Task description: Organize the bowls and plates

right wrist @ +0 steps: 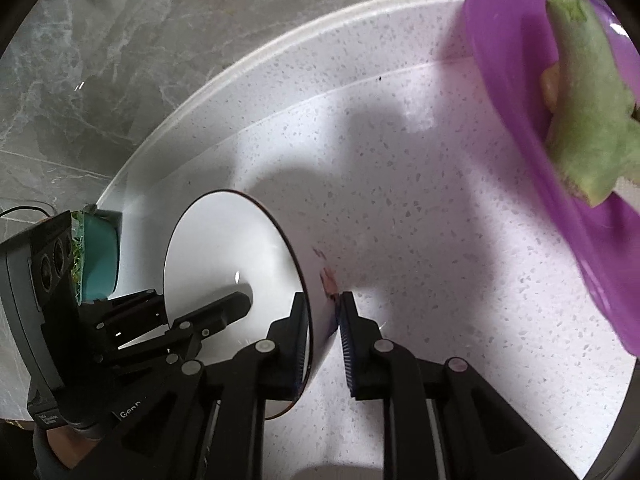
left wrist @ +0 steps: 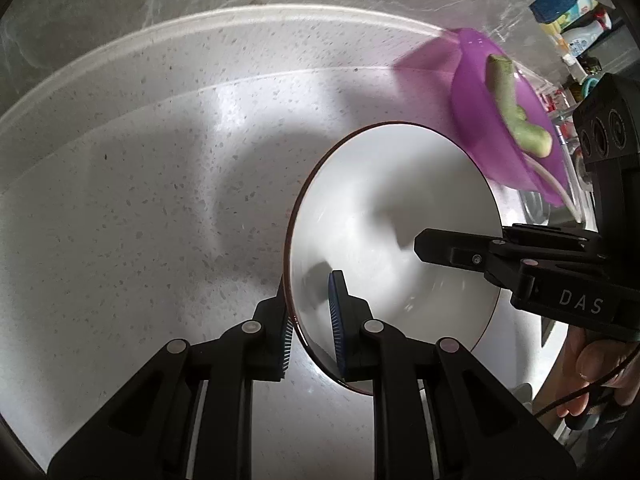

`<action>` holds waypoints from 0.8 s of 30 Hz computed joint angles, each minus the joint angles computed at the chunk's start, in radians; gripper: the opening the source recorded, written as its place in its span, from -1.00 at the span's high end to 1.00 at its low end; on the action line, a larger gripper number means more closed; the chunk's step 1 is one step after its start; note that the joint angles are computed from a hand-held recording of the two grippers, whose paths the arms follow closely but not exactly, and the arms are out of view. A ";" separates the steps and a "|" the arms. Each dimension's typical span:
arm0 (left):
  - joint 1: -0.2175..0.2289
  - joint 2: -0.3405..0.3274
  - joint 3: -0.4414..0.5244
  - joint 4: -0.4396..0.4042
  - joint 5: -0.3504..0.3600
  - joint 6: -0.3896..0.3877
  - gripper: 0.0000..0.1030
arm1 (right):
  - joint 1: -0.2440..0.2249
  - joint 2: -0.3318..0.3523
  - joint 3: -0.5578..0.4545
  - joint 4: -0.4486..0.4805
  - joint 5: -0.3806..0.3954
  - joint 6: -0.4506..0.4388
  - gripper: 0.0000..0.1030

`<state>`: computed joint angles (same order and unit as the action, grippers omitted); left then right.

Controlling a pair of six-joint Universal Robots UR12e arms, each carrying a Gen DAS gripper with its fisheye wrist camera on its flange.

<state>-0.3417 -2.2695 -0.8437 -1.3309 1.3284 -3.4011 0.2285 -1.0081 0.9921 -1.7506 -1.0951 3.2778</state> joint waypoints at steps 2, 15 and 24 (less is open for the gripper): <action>-0.002 0.011 -0.004 0.003 0.001 0.000 0.72 | -0.001 -0.011 0.008 -0.004 0.003 -0.004 0.65; -0.053 0.115 -0.087 0.041 -0.013 -0.002 0.72 | -0.027 -0.165 0.177 -0.058 0.034 -0.033 0.62; -0.119 0.188 -0.170 0.045 -0.025 0.009 0.72 | -0.055 -0.298 0.317 -0.062 0.043 -0.068 0.59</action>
<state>-0.4604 -2.0813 -1.0135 -1.2864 1.3030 -3.3925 0.1737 -1.3060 1.3089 -1.8126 -1.0521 3.2097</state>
